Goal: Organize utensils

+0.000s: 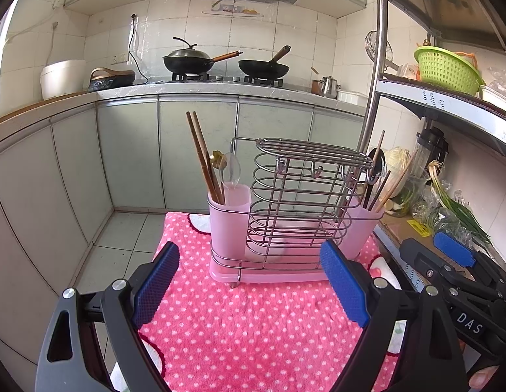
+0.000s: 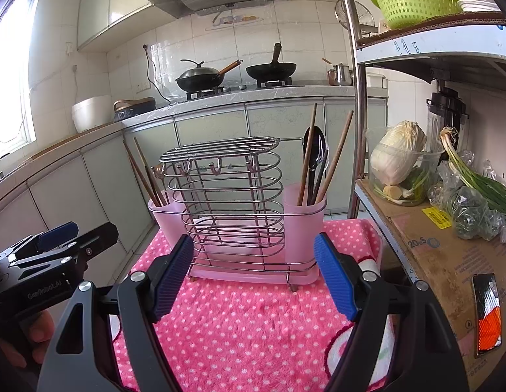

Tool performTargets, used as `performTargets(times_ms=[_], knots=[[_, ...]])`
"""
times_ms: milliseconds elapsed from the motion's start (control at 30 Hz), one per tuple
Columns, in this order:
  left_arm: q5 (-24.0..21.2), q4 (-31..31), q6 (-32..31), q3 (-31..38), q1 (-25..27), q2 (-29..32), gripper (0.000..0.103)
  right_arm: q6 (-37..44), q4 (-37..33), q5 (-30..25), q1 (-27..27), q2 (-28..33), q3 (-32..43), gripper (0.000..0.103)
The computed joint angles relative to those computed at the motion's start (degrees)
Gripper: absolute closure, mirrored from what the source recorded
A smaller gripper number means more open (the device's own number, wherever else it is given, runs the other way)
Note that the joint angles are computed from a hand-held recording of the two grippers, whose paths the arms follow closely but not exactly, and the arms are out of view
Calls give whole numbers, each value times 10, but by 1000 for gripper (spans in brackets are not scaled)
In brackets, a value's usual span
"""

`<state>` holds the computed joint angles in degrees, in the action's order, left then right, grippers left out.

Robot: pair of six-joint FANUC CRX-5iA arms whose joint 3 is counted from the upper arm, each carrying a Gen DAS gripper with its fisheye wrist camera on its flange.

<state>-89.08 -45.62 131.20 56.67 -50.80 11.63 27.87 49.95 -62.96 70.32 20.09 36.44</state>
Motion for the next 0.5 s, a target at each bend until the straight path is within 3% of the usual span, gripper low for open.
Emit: performTargets(times_ms=[500], knots=[[5,37,9,-27,33,-7,17,5,-21,-7,-12,7,4,26]])
